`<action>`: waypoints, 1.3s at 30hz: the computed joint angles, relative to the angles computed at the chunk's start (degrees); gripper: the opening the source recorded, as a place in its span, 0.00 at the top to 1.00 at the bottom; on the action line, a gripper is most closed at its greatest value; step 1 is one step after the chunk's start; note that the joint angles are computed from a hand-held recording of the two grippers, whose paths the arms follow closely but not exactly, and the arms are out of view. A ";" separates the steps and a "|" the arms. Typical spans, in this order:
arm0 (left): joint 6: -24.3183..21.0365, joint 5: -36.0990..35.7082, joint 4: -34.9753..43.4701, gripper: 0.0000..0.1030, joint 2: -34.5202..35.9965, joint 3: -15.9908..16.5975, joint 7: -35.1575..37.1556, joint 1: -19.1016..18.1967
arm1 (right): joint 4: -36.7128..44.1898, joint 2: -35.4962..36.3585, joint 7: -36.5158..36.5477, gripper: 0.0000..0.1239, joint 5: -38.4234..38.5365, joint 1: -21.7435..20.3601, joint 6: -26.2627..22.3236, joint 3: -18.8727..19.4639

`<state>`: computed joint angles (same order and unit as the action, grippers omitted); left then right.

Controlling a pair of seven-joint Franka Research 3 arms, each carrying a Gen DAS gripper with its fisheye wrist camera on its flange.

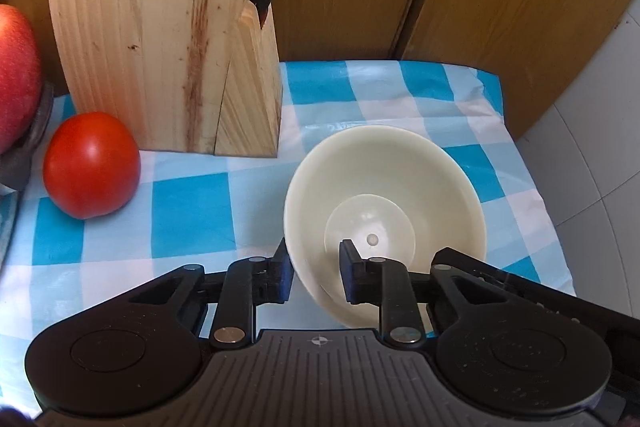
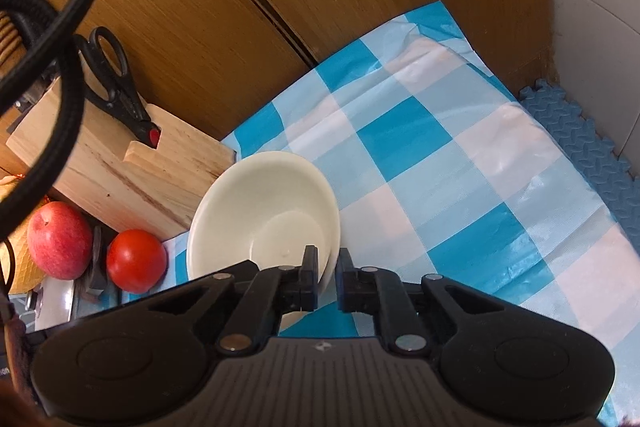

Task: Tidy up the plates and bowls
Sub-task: 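Grasp the remaining cream bowl rim with the left gripper and lift, then carry the cream bowl with the left gripper toward the nested cream bowls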

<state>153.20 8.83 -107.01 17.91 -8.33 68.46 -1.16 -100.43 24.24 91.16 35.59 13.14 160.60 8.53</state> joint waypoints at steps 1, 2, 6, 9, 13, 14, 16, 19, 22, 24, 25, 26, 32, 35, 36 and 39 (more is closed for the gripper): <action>0.37 0.26 -0.38 0.73 -0.25 0.03 0.26 0.02 | 0.01 -0.02 0.03 0.91 0.24 -0.15 -0.28 0.08; 0.43 0.04 -0.58 0.75 -0.44 -0.12 0.67 0.20 | -0.13 -0.19 0.17 0.91 0.14 -0.10 -0.48 -0.05; 0.72 -0.26 -1.70 0.76 -1.60 0.00 0.70 0.24 | -0.85 -0.99 -0.29 0.91 0.07 0.14 0.10 0.00; 1.14 1.57 -2.76 0.76 -2.79 0.72 -1.04 -0.50 | -1.81 -2.06 -0.97 0.91 0.30 0.35 1.20 0.21; 1.75 2.89 -4.41 0.75 -4.59 0.85 -1.83 -0.63 | -2.91 -3.34 -2.10 0.91 1.42 0.20 1.72 0.61; 1.91 2.72 -4.76 0.75 -4.96 0.73 -1.68 -0.51 | -3.21 -3.65 -2.21 0.91 1.53 0.30 1.88 0.57; 2.07 3.08 -5.27 0.75 -5.64 0.84 -2.22 -0.62 | -3.71 -4.21 -3.02 0.91 2.55 0.05 2.09 0.91; 2.11 4.27 -5.76 0.75 -6.42 1.08 -3.20 -0.94 | -4.19 -5.00 -3.83 0.91 3.41 0.08 2.19 0.96; 2.37 5.27 -6.71 0.75 -7.61 1.23 -4.04 -1.09 | -4.54 -5.82 -4.22 0.91 3.72 0.39 2.24 0.80; 2.52 6.07 -7.33 0.75 -8.45 1.38 -4.64 -1.14 | -4.83 -6.47 -5.08 0.91 4.45 0.37 2.33 1.02; 2.61 6.57 -7.61 0.75 -8.85 1.47 -4.96 -1.17 | -4.94 -6.77 -5.52 0.91 4.99 0.33 2.34 1.17; 2.70 6.82 -7.97 0.75 -9.29 1.51 -5.24 -1.14 | -5.07 -7.06 -5.93 0.91 5.58 0.32 2.40 1.30; 3.70 7.43 -10.87 0.74 -12.42 1.61 -6.62 -0.73 | -6.56 -9.25 -9.06 0.91 8.38 0.89 2.89 1.78; 4.06 7.23 -12.78 0.74 -14.26 1.63 -6.63 -0.41 | -7.46 -10.28 -10.38 0.91 9.51 1.43 2.90 1.77; 4.15 7.27 -13.39 0.74 -14.84 1.65 -6.80 -0.34 | -7.76 -10.59 -10.66 0.91 9.74 1.67 2.94 1.71; 4.55 7.92 -15.34 0.72 -16.75 1.76 -7.62 -0.15 | -8.62 -11.57 -11.98 0.91 10.62 2.26 2.73 1.74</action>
